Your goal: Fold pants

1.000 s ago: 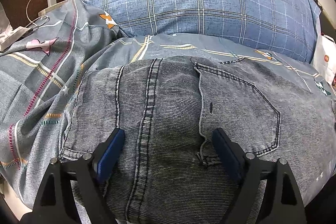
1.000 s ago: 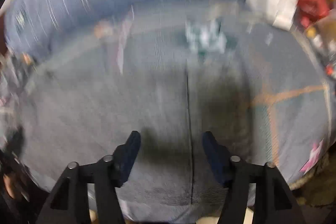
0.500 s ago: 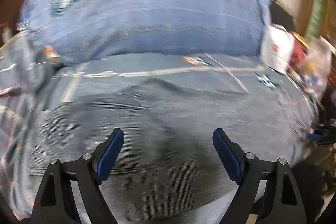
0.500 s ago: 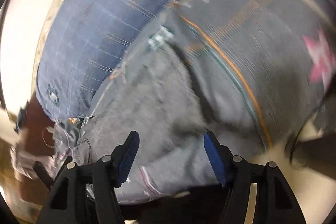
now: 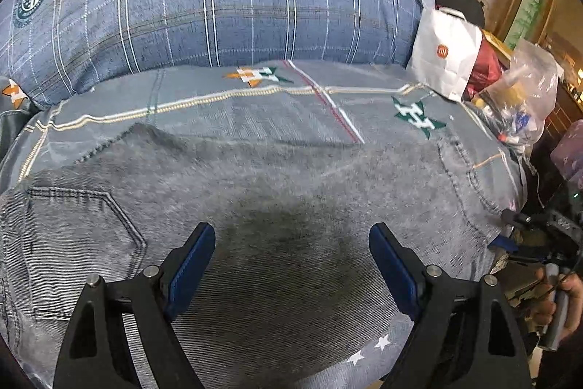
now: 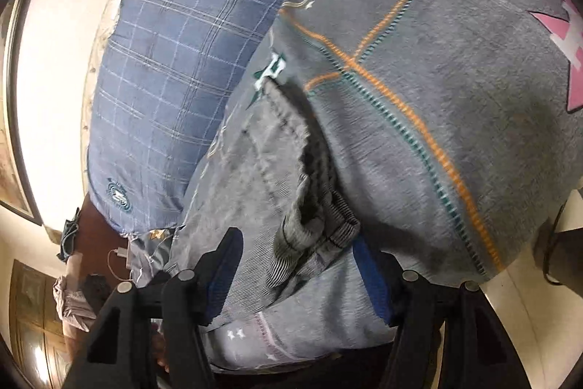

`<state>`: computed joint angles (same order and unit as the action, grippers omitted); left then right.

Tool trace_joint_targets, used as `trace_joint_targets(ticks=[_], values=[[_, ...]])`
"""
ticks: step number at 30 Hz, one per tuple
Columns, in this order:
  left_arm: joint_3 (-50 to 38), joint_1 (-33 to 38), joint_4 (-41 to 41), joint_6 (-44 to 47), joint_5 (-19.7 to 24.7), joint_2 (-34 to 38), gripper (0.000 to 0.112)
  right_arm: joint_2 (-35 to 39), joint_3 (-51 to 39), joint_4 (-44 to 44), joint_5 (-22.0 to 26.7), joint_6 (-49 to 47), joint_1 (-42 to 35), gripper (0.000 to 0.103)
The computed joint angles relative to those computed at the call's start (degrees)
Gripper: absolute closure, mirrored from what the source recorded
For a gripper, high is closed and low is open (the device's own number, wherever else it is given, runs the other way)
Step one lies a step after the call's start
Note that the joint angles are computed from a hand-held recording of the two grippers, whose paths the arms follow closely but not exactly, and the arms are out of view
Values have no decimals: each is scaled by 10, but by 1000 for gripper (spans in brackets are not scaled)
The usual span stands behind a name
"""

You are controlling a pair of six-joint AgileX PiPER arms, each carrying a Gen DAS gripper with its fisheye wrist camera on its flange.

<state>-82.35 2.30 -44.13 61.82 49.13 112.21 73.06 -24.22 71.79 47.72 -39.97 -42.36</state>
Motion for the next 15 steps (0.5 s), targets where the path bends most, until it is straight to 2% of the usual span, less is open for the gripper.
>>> trace_joint_targets(ticks=[3, 6, 8, 12, 13, 14, 15], values=[[-4, -1, 13, -17, 2, 13, 26, 7, -5, -5, 2, 5, 12, 37], [-5, -2, 19, -23, 4, 19, 26, 49, -3, 28, -4, -24, 17, 37], [1, -5, 15, -12, -2, 14, 26, 50, 8, 53, -8, -47, 12, 37], [-5, -14, 19, -26, -7, 14, 26, 62, 27, 91, 26, -92, -34, 38], [-6, -20, 23, -32, -11, 15, 26, 66, 34, 100, 34, -107, -45, 42], [-5, -27, 28, -38, -18, 15, 26, 65, 35, 94, 26, -105, -45, 62], [-4, -38, 37, -46, -27, 16, 26, 65, 36, 84, 16, -100, -46, 73]])
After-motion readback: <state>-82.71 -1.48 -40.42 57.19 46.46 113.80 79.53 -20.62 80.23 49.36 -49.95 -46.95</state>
